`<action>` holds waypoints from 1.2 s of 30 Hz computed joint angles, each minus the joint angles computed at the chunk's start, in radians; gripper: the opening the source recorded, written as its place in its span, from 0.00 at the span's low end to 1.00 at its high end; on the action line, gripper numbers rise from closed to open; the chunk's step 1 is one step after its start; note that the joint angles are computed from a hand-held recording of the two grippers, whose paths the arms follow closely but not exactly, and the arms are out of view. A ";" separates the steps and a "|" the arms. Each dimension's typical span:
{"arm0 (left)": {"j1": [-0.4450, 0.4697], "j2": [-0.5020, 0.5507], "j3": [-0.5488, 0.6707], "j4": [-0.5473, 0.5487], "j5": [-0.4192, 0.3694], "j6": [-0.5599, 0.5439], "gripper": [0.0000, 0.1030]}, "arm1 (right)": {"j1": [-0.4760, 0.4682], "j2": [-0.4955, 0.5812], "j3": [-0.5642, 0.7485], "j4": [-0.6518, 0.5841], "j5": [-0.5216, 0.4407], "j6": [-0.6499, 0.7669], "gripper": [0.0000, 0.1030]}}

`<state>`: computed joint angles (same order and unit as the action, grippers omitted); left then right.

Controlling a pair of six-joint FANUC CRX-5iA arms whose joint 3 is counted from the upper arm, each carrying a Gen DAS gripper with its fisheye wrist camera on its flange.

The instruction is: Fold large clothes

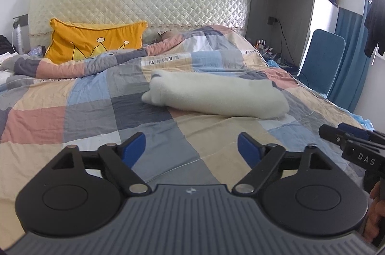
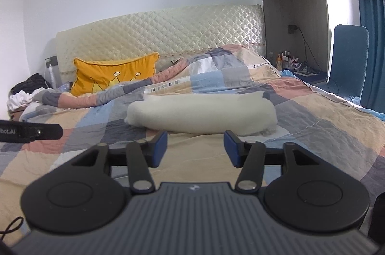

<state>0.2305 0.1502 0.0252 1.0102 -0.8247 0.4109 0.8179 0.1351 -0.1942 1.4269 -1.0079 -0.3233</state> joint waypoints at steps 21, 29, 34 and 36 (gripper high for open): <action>-0.005 0.009 0.016 -0.077 0.032 0.021 0.99 | 0.003 0.012 0.002 0.001 -0.029 0.010 0.55; 0.001 0.005 0.020 -0.090 0.031 0.026 1.00 | 0.009 0.029 0.017 0.004 -0.060 0.027 0.69; 0.004 0.004 0.020 -0.095 0.033 0.040 1.00 | 0.009 0.032 0.011 0.021 -0.065 0.030 0.87; 0.006 0.004 0.020 -0.094 0.032 0.040 1.00 | 0.007 0.028 0.006 0.026 -0.066 0.016 0.93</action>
